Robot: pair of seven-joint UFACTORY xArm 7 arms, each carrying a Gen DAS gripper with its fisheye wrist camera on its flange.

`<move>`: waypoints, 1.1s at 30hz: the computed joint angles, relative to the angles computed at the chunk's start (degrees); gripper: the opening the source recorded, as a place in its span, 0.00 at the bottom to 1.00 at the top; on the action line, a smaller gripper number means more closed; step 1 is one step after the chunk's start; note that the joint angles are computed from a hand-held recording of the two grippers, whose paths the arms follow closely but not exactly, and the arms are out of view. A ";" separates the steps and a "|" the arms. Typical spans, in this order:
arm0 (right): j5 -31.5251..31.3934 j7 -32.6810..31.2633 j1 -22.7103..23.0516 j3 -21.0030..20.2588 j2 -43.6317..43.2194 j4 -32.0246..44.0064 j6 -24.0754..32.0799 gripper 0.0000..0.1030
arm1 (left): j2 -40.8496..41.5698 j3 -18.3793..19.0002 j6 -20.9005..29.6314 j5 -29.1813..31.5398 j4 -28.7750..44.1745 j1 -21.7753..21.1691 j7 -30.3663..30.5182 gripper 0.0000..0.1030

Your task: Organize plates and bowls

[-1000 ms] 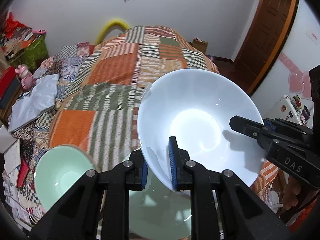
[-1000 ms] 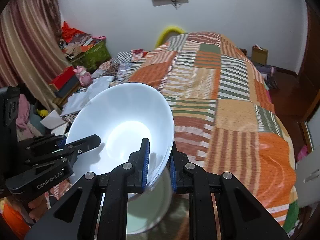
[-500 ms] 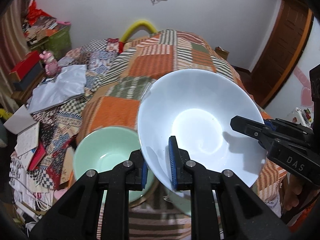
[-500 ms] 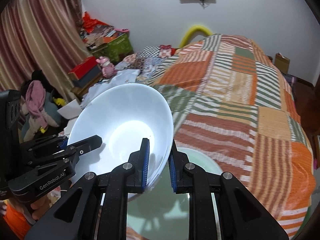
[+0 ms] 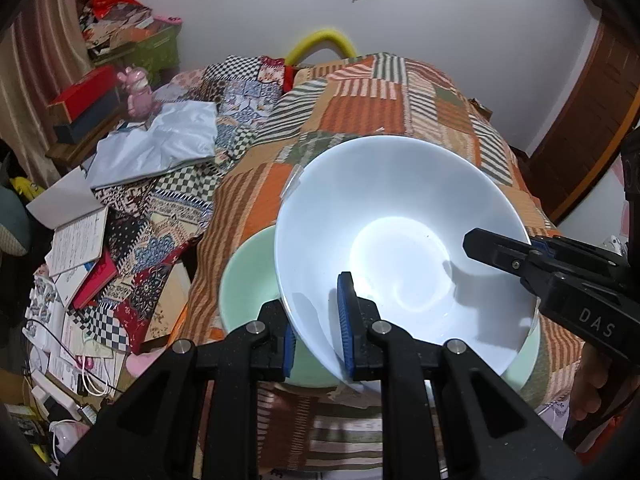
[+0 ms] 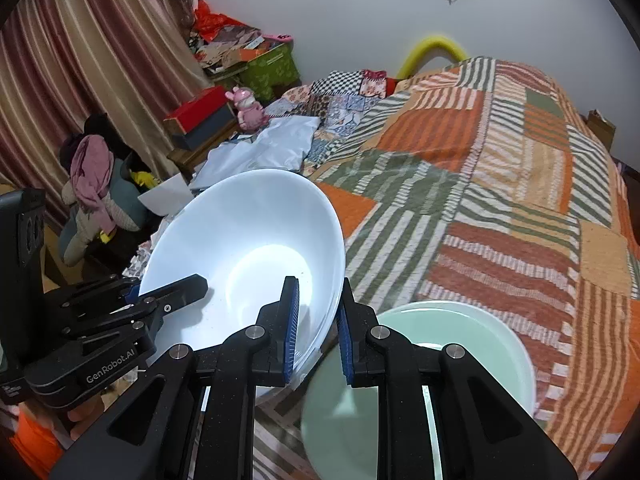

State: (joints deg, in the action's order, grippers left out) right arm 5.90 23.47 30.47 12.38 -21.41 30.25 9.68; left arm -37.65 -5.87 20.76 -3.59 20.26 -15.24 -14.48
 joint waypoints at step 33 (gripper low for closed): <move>6.50 -6.82 0.69 1.89 11.04 5.06 0.51 0.19 | 9.32 2.65 -4.96 -1.60 -2.45 3.67 3.16 0.17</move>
